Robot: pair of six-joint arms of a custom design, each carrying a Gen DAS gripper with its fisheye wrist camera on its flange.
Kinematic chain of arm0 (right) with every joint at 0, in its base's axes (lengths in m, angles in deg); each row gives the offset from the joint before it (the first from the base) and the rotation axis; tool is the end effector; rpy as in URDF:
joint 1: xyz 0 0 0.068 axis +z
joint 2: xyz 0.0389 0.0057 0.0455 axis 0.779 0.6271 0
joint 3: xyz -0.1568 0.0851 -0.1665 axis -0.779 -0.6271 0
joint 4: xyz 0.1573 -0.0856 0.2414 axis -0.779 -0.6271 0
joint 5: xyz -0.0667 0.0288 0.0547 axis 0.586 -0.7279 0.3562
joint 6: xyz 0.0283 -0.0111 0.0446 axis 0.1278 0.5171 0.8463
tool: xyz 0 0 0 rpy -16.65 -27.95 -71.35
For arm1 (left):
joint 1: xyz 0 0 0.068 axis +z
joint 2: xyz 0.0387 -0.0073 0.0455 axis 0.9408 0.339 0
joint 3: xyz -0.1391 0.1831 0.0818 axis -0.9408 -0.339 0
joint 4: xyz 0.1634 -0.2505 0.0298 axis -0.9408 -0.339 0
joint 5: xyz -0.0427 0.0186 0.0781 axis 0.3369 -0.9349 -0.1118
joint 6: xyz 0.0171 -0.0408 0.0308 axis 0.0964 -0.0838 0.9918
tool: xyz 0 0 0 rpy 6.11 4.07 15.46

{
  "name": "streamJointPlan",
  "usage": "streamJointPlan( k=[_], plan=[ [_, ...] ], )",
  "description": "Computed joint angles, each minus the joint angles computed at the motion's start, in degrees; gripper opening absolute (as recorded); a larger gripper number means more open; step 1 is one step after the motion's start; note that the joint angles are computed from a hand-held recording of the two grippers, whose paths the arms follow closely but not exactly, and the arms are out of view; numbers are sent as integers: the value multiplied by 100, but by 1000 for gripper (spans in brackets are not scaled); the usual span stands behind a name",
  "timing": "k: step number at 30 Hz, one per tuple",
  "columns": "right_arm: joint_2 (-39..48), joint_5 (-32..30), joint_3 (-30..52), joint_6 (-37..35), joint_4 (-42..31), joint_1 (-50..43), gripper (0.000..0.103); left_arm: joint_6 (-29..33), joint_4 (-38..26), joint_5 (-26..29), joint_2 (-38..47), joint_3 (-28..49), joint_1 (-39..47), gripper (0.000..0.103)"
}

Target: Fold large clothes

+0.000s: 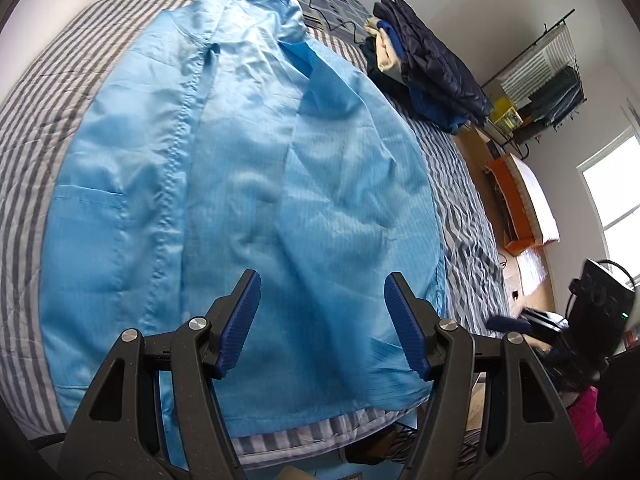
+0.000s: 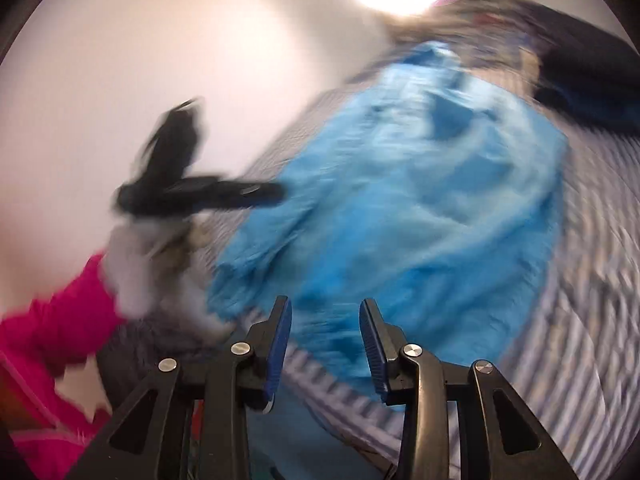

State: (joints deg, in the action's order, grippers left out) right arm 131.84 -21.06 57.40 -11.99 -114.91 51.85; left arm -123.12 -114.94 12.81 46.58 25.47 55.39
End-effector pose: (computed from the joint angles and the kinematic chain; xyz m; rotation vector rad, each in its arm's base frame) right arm 0.3020 0.0293 0.1560 -0.8212 2.4361 0.9850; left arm 0.2668 -0.0763 0.1655 -0.4446 2.5270 -0.5724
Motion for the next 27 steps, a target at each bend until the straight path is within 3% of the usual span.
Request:
streamJointPlan(
  k=[4, 6, 8, 16, 17, 18, 19, 20, 22, 27],
  plan=[
    [806, 152, 243, 664, 346, 28, 39, -94, 130, 115, 326, 111, -138, 66],
    [1078, 199, 329, 904, 506, 67, 48, -94, 99, -45, 497, 155, -269, 66],
    [1289, 135, 402, 1076, 655, 131, 50, -103, 104, -150, 671, 149, -325, 66],
    [2241, -197, 957, 2048, 1380, 424, 52, -326, 389, -62, 1156, -163, -178, 66],
    [2285, -146, 997, 2059, 1405, 495, 46, -372, 493, -9, 1243, -222, -152, 66],
    [2397, -179, 1110, 2014, 1324, 563, 24, -389, 576, 3, 1306, -263, -140, 57],
    [2464, -188, 1196, 1931, 1160, 573, 15, -405, 636, -23, 1384, -294, -151, 42],
    [2445, -109, 1201, 1936, 1149, 604, 6, -415, 702, -16, 1434, -322, -164, 35],
    [2348, -58, 1170, 1813, 1119, 591, 1, -444, 972, 213, 1434, -486, -155, 6],
    [2082, -49, 1076, 1645, 995, 244, 0, -518, 1183, 304, 1269, -605, -682, 1]
  ],
)
